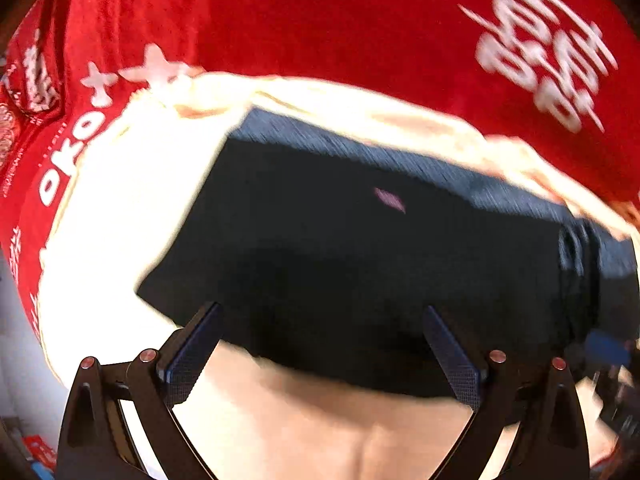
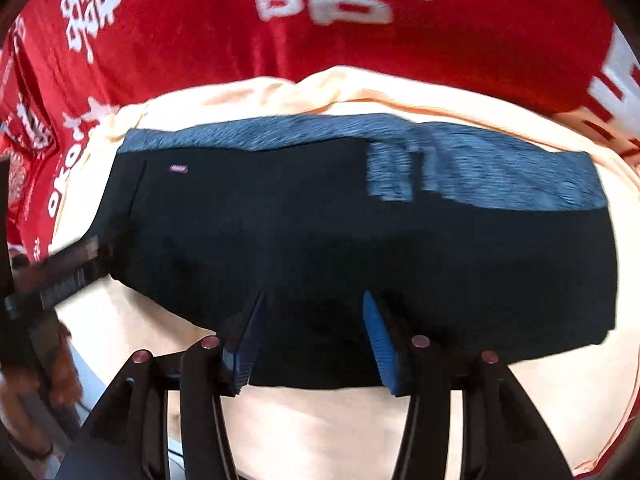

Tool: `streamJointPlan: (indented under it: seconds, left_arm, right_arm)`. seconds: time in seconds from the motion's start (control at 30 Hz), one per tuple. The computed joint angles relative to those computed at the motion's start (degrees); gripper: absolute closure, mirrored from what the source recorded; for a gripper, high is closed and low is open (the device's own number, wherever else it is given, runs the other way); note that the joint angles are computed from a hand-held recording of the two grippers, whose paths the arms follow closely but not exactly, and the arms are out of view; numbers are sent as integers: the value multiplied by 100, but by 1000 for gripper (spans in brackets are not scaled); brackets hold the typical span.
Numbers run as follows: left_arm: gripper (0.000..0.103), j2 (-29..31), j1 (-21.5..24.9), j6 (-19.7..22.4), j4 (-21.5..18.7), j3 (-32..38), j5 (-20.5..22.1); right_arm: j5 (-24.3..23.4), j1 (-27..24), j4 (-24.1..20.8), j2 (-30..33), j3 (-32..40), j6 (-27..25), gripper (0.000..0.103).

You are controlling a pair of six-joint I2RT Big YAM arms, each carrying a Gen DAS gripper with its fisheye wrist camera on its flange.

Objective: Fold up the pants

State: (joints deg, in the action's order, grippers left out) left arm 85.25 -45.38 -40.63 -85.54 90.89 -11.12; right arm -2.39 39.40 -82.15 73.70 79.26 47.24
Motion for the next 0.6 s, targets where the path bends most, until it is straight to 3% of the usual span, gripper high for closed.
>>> streamJointPlan:
  seconds: [0.13,0.3,0.43,0.6]
  left_arm:
    - [3,266,234,48,243,-202,-160]
    - [3,-105,488,342,335,-904,-119]
    - [3,-265,395,511,192,-949,-200]
    - [3,-457,491,174,222,-958,440]
  right_arm:
    - [-141,154,12,257,30,56,49]
    - [-127,329,-82,345,48,120,48]
    - [-97,344,-195,343,95,145,48]
    - [128,380,-378,342,244,-21,43]
